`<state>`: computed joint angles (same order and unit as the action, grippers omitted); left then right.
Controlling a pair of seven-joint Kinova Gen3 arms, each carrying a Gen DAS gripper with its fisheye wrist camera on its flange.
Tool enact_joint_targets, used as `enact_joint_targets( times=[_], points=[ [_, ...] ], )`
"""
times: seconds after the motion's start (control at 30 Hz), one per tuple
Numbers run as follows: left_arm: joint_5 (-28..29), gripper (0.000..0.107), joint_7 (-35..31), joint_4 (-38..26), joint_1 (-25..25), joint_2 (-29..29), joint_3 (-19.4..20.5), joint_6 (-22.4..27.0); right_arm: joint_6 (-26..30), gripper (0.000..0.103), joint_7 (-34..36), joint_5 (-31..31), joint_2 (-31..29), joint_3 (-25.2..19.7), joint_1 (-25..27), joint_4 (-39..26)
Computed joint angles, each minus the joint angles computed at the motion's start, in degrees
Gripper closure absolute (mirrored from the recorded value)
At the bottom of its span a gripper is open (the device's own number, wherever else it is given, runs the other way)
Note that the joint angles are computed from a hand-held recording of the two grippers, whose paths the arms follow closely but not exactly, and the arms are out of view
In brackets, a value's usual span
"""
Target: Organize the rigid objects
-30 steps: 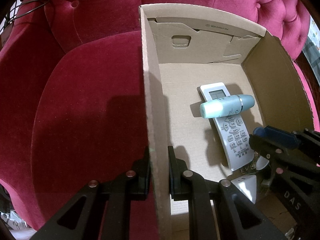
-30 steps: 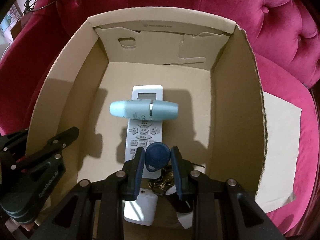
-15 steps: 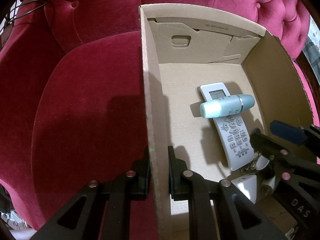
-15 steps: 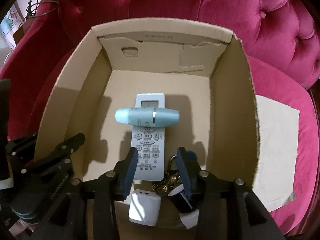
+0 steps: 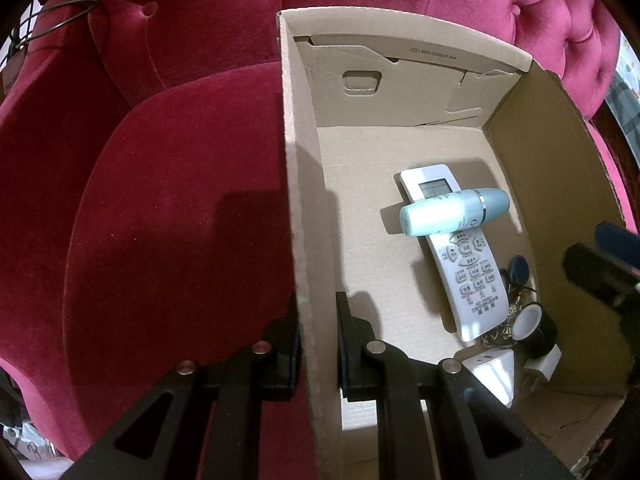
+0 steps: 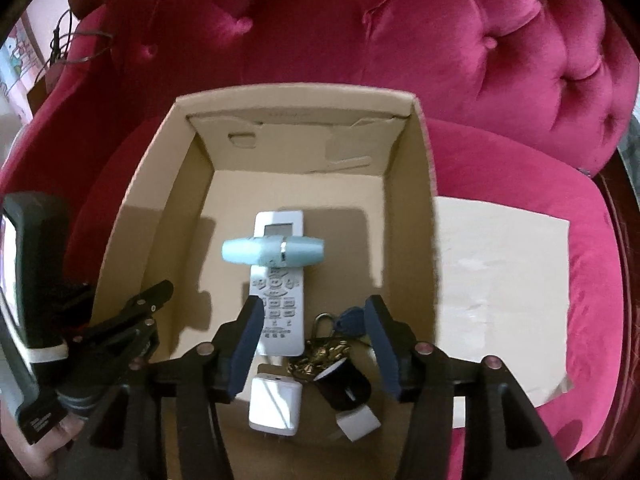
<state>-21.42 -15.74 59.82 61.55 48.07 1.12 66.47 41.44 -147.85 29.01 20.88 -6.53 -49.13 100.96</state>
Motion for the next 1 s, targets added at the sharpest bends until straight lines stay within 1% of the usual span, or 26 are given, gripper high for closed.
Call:
enact_joint_targets(
  times=[0.1, 0.27, 0.3, 0.43, 0.5, 0.63, 0.77, 0.9, 1.0],
  points=[
    [0.0, 0.092, 0.17, 0.18, 0.01, -0.08, -0.01, -0.2, 0.9, 0.041, -1.55, 0.78, -1.48, 0.45, -0.25, 0.49],
    [-0.06, 0.092, -0.09, -0.41, 0.05, 0.21, 0.04, 0.45, 3.7, 0.034, -3.36, 1.49, -2.72, -0.05, 0.4, 0.35],
    [-0.05, 0.092, -0.17, -0.69, 0.07, 0.28, 0.05, 0.71, 3.52, 0.031, -3.95, 1.77, -3.27, -0.14, 0.62, 0.89],
    [0.02, 0.092, -0.42, -1.29, 0.11, 0.5, 0.05, 1.31, 4.54, 0.027, -6.79, 3.69, -4.51, -0.6, 0.67, 2.25],
    [0.04, 0.092, -0.62, -1.96, 0.18, 0.76, 0.05, 1.84, 5.35, 0.021, -7.91, 4.12, -5.26, -0.97, 0.94, 2.8],
    [0.1, 0.092, -0.71, -2.29, 0.3, 0.84, -0.04, 2.11, 6.73, 0.014, -9.87, 5.15, -7.09, -1.91, 1.67, 4.13],
    [0.07, 0.092, -0.9, -2.83, 0.41, 1.05, -0.09, 2.58, 8.05, 0.0, -12.01, 6.57, -9.09, -2.96, 2.36, 5.81],
    [-0.07, 0.092, -0.97, -3.55, 0.67, 1.39, -0.23, 3.34, 9.62, 0.0, -14.35, 7.82, -10.65, -4.17, 3.14, 7.31],
    [-0.09, 0.092, -1.1, -4.3, 0.8, 1.75, -0.27, 4.04, 9.24, 0.0, -14.42, 7.61, -11.4, -4.87, 4.4, 8.28]
  ],
)
